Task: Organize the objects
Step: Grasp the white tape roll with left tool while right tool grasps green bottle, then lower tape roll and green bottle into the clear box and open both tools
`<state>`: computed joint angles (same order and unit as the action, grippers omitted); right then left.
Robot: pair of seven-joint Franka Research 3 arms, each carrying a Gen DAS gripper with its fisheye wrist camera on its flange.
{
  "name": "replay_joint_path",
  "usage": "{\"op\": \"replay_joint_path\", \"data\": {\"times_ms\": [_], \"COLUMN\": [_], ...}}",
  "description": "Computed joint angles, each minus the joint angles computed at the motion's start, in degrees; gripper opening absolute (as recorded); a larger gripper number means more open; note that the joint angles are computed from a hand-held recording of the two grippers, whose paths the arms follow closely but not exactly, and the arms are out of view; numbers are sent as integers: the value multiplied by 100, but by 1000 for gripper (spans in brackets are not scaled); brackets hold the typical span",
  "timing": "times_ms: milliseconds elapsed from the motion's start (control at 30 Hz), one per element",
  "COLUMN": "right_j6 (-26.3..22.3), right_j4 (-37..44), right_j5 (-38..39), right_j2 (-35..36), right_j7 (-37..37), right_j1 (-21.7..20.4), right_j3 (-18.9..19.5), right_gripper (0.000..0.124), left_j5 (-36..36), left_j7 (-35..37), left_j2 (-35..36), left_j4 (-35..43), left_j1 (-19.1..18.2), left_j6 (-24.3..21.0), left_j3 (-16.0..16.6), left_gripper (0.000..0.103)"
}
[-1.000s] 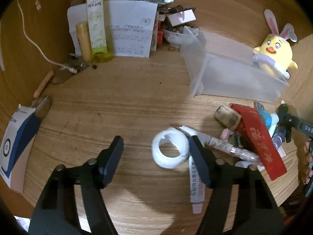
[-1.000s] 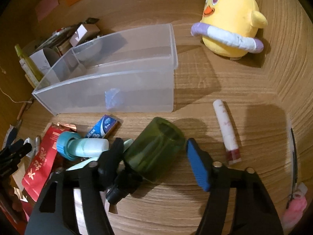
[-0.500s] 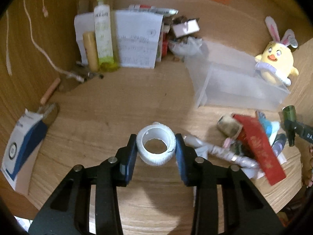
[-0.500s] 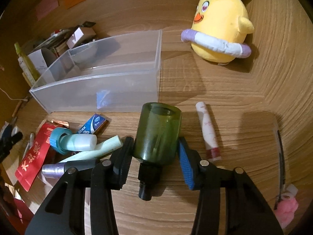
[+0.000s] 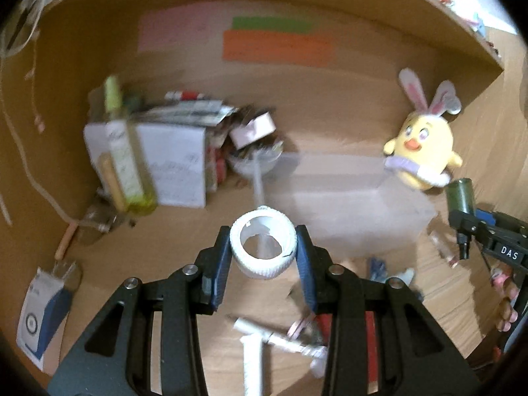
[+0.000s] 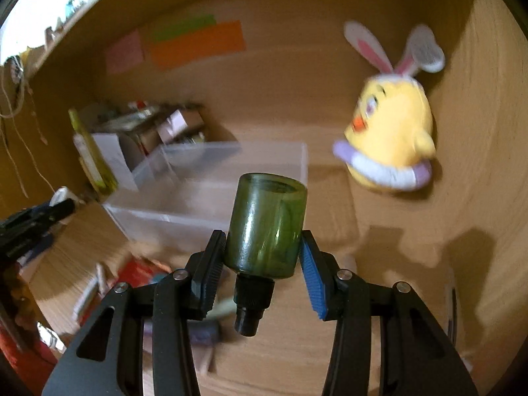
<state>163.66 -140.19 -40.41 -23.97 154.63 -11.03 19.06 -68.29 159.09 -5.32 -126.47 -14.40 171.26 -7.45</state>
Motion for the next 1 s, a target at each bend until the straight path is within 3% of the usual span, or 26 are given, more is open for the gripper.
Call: {"op": "replay_joint_path", "data": {"times_ms": [133, 333, 700, 1000], "right_j6": [-24, 121, -384, -732], "right_j4": [396, 867, 1755, 2254], "right_j5": [-426, -279, 253, 1474], "right_j2": [192, 640, 1680, 2366], "right_j7": [185, -146, -1093, -2504], "right_j1": [-224, 140, 1043, 1687], "right_j3": [157, -336, -1173, -1715], "right_gripper": [42, 42, 42, 42], "left_j5": [150, 867, 3557, 5123], "left_j7": [-90, -812, -3273, -4267], "left_j2": [107, 516, 1675, 2263], "left_j4": [284, 885, 2086, 2600], "left_j1": [-26, 113, 448, 565], "left_j6": [-131, -533, -1176, -1690], "left_j3": [-81, -256, -602, -809], "left_gripper": [38, 38, 38, 38]}}
